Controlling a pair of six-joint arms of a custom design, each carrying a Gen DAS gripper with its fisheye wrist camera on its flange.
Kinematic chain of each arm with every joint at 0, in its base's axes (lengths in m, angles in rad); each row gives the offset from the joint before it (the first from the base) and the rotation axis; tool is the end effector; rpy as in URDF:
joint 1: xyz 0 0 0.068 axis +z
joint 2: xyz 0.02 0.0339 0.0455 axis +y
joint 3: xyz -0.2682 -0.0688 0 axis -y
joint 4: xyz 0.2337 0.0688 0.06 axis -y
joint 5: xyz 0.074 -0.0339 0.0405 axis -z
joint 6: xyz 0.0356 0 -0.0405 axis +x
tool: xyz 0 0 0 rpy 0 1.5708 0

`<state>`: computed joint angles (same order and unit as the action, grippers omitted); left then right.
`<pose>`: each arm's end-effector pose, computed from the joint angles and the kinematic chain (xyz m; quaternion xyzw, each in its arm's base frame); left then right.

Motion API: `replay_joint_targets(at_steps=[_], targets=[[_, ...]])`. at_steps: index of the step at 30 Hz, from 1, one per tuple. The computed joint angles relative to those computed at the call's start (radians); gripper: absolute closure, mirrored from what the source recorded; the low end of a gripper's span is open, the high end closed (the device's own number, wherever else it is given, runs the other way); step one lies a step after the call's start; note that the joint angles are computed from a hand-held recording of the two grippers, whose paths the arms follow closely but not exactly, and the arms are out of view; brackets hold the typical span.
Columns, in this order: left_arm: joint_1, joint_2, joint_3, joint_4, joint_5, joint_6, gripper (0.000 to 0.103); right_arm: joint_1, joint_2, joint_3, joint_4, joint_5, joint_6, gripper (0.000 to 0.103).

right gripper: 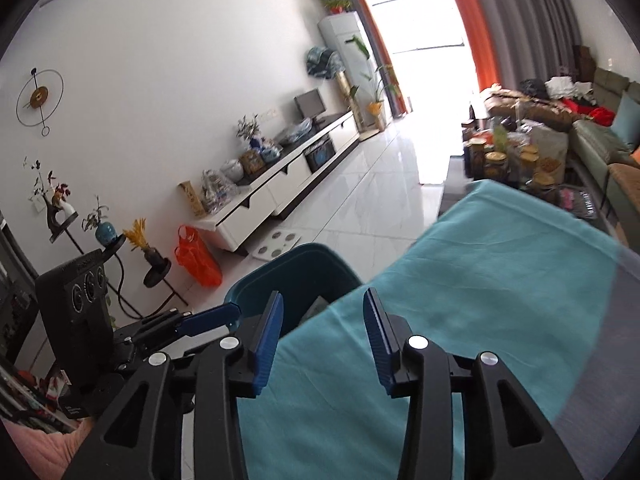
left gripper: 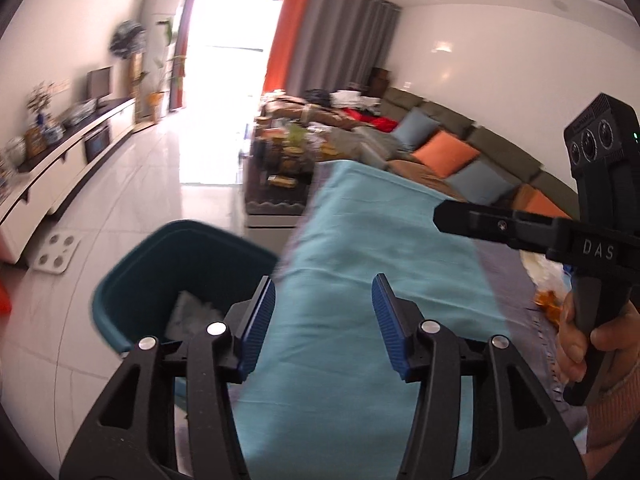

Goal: Collect trash
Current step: 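Move both open tools back over the remaining trash on the table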

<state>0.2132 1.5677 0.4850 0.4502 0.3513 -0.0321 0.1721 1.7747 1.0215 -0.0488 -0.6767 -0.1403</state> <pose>0.2649 0.0448 0.1399 -0.0290 0.8813 -0.1150 0.4574 0.3475 0.0830 0.1869 -0.2590 0.8445 0.3133 0.3488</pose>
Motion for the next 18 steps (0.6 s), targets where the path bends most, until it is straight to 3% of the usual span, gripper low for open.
replay_joint_targets(at_steps=[8,18], targets=[[-0.344,0.033,0.017,0.026,-0.093,-0.062,0.052,-0.285,-0.165,-0.130,-0.048,-0.062,-0.095,0.062],[-0.757,0.206,0.159,0.010,-0.141,-0.112,0.052,-0.669,-0.157,-0.160,-0.073,-0.129,-0.177,0.062]])
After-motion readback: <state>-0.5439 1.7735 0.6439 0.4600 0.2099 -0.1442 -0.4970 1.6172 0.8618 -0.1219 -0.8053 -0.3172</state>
